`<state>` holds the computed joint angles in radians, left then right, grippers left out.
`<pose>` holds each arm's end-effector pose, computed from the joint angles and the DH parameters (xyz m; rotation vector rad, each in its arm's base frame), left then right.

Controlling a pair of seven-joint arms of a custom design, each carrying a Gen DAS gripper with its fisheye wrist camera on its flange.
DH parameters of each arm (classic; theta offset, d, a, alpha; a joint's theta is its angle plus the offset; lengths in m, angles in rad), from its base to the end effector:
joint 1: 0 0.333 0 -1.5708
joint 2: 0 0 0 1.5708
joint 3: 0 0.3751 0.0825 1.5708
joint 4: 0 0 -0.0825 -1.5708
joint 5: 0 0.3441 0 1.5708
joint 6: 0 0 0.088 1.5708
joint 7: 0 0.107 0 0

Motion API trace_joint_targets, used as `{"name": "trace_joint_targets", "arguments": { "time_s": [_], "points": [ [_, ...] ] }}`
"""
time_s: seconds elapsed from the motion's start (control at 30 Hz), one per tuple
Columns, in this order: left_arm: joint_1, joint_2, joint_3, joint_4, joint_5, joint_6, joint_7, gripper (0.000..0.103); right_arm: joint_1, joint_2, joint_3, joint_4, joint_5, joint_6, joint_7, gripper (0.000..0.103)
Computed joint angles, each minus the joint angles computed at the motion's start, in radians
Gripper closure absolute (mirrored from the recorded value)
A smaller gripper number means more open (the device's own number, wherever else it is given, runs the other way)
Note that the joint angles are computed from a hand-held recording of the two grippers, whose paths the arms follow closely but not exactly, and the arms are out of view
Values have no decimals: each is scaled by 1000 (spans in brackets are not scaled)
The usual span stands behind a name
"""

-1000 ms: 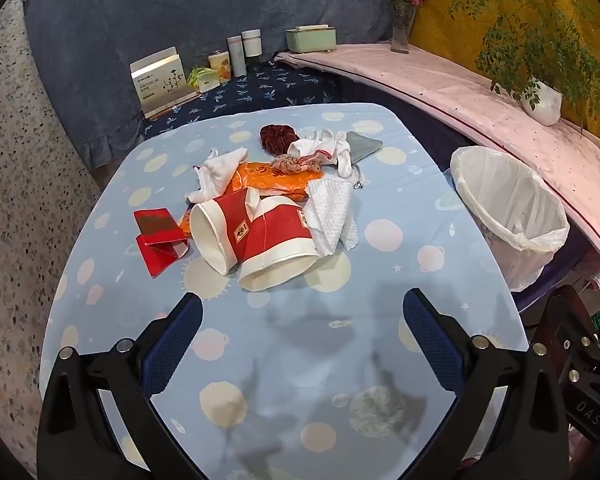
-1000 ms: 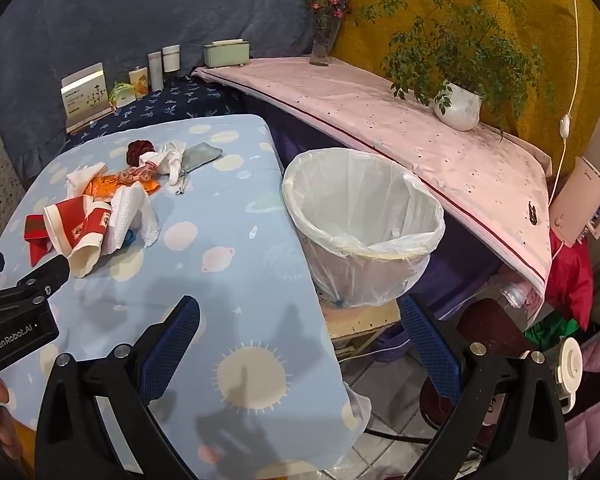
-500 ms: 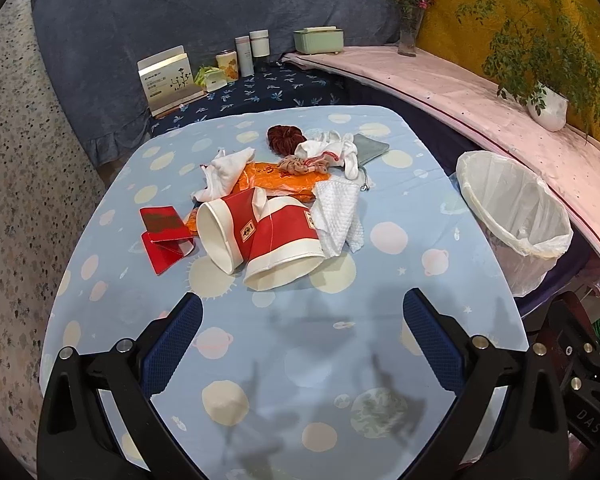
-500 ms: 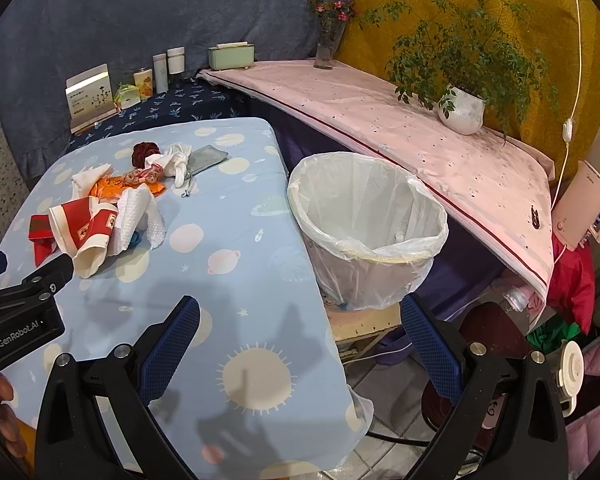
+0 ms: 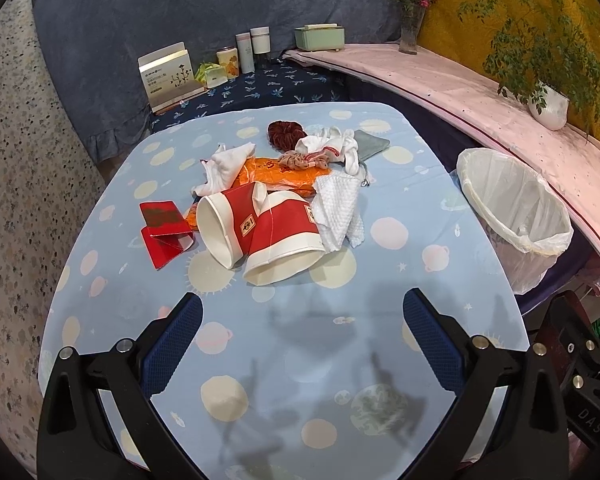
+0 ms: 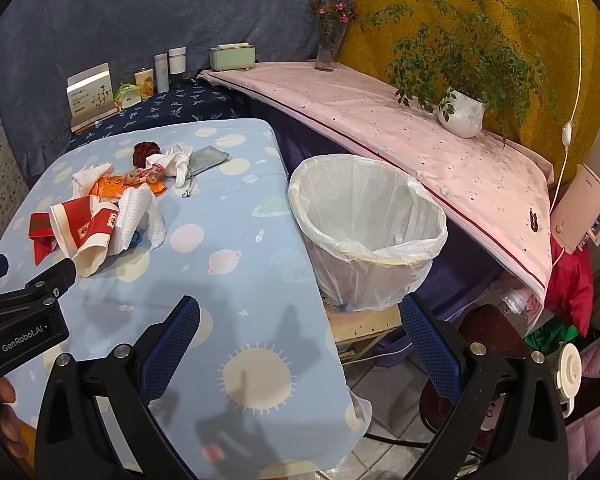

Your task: Collect trash

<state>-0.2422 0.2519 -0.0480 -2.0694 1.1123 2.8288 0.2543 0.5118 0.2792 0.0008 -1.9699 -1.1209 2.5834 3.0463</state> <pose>0.5538 -0.2108 0.4306 -1.8133 1.7441 -0.5934 0.5274 0.3153 0.4391 -1.7494 1.8840 -0.8773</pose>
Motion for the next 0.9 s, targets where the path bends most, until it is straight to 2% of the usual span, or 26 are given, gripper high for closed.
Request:
{"name": "trace_joint_targets", "arguments": {
  "time_s": [0.9],
  "points": [
    [11,-12,-4,-3,-44,-14,44,7,9,1,5,21,5,-33,4,7]
  ]
}}
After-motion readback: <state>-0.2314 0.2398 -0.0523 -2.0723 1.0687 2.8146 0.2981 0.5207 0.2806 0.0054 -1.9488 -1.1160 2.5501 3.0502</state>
